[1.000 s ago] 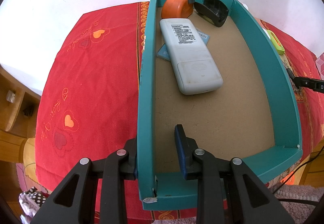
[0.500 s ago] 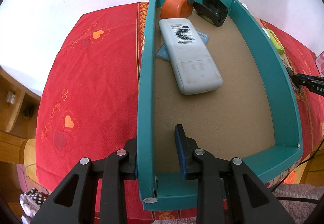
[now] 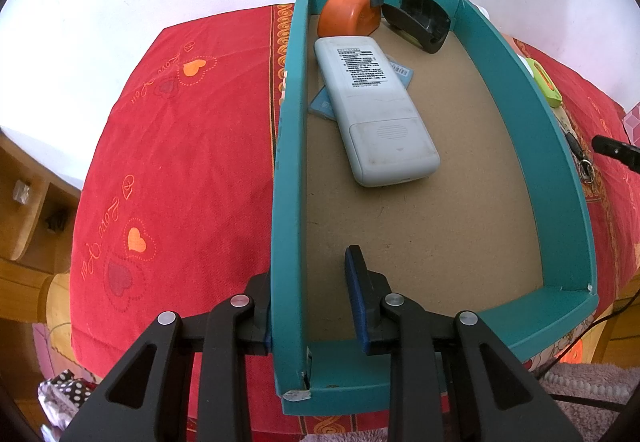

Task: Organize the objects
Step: 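Return the right gripper to the pile and grasp the car keys' ring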

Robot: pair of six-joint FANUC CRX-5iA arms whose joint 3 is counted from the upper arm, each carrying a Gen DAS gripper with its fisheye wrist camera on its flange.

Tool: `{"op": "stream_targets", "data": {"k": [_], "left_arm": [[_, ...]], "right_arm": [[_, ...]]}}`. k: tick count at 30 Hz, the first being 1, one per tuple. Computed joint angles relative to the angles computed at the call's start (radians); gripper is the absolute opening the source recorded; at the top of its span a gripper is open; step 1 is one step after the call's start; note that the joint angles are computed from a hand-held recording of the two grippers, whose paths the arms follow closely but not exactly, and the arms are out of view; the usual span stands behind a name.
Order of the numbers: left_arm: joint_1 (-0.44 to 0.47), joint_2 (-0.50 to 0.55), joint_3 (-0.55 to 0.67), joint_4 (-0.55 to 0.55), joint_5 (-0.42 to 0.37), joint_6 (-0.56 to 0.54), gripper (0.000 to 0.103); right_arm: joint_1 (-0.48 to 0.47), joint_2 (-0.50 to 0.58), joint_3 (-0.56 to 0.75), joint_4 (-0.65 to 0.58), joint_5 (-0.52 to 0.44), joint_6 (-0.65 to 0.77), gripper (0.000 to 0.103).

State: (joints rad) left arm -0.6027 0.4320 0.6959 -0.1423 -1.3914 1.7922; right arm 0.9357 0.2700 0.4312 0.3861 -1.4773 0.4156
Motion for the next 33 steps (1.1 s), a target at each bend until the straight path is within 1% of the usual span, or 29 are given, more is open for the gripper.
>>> {"op": "stream_targets", "data": {"k": [5,7,9,12,17,18,23,24,26,29,33], "left_arm": [[0.000,0.000,0.001,0.000,0.000,0.000,0.028],[0.000,0.001,0.001,0.000,0.000,0.000,0.028],[0.000,0.000,0.001,0.000,0.001,0.001,0.028],[0.000,0.001,0.002,-0.001,0.000,0.001,0.028],[-0.001,0.003,0.005,-0.001,-0.002,0.000,0.028],[-0.001,0.003,0.005,0.000,-0.002,-0.001,0.028],[-0.001,0.003,0.005,-0.001,-0.003,0.000,0.028],[-0.001,0.003,0.005,-0.001,-0.003,0.000,0.028],[-0.001,0.003,0.005,-0.001,-0.003,0.000,0.028],[-0.001,0.003,0.006,-0.001,-0.003,0.000,0.028],[-0.001,0.003,0.006,-0.001,-0.003,0.000,0.028]], "right_arm": [[0.005,0.001,0.013,0.012,0.000,0.008,0.000],[0.001,0.030,0.058,-0.019,-0.053,0.045,0.001],[-0.003,0.043,0.067,-0.036,-0.071,0.067,0.002],[-0.011,0.038,0.060,-0.070,-0.055,0.058,0.007],[-0.022,0.062,0.080,-0.081,-0.084,0.080,0.008],[-0.023,0.066,0.081,-0.081,-0.085,0.085,0.009],[-0.021,0.056,0.051,-0.062,-0.058,0.079,0.011],[-0.020,0.056,0.051,-0.062,-0.058,0.083,0.010],[-0.021,0.051,0.047,-0.064,-0.050,0.082,0.004],[-0.015,0.037,0.032,-0.048,-0.036,0.054,0.000],[-0.005,0.018,0.023,-0.009,-0.034,-0.002,0.000]]}}
